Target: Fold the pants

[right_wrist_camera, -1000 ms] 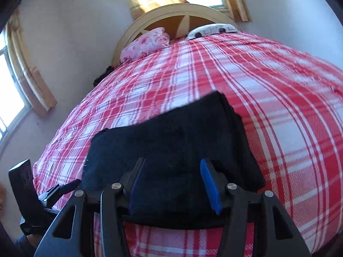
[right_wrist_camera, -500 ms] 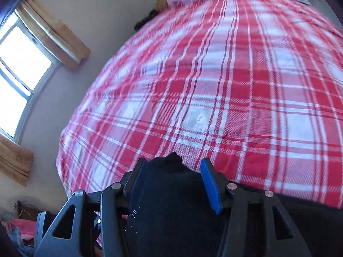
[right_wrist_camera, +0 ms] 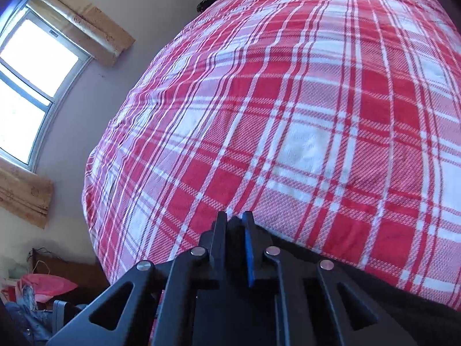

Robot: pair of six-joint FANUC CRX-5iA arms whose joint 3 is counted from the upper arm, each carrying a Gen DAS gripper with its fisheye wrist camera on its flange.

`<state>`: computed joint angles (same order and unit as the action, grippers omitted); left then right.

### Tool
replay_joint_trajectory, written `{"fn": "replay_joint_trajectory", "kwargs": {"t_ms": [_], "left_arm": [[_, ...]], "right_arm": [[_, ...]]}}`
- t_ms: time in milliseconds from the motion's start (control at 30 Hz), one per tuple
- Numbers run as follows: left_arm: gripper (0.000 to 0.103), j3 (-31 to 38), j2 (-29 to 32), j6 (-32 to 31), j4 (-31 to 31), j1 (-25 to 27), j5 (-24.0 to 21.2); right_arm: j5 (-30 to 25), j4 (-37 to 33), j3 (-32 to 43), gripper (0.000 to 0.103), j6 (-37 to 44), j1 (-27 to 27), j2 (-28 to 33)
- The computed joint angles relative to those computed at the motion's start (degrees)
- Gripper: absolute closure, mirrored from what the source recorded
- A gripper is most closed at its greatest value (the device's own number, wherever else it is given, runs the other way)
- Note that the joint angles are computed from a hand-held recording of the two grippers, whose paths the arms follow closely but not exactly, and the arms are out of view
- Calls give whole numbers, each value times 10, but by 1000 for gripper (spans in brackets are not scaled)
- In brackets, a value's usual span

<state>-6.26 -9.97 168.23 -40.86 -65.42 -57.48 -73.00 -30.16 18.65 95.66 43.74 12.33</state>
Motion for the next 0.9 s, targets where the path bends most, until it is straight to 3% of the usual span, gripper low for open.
{"fn": "replay_joint_trajectory", "kwargs": {"t_ms": [233, 333, 367, 400, 467, 633, 733, 833, 900], "left_arm": [[0, -10, -9, 22, -7, 0, 7], [0, -13, -16, 47, -15, -6, 3], [0, -14, -18, 48, -13, -5, 3], [0, -14, -18, 48, -10, -5, 2], [0, -10, -17, 49, -7, -4, -6], [0, 13, -11, 66, -16, -14, -60], [0, 24, -2, 63, -9, -11, -83], [0, 29, 9, 45, 17, 6, -94], [0, 40, 20, 35, 16, 4, -111]], "right_arm": [[16, 22, -11, 93, -19, 3, 8], [32, 10, -27, 80, -15, 1, -16], [37, 14, -34, 66, -23, 2, -26], [56, 27, -54, 60, -34, 5, -49], [92, 48, -96, 59, -41, 10, -94], [205, 204, -274, 59, -129, 70, -255], [251, 360, -399, 59, -256, 127, -343], [260, 453, -477, 59, -340, 158, -397], [262, 478, -505, 59, -361, 168, -416]]}}
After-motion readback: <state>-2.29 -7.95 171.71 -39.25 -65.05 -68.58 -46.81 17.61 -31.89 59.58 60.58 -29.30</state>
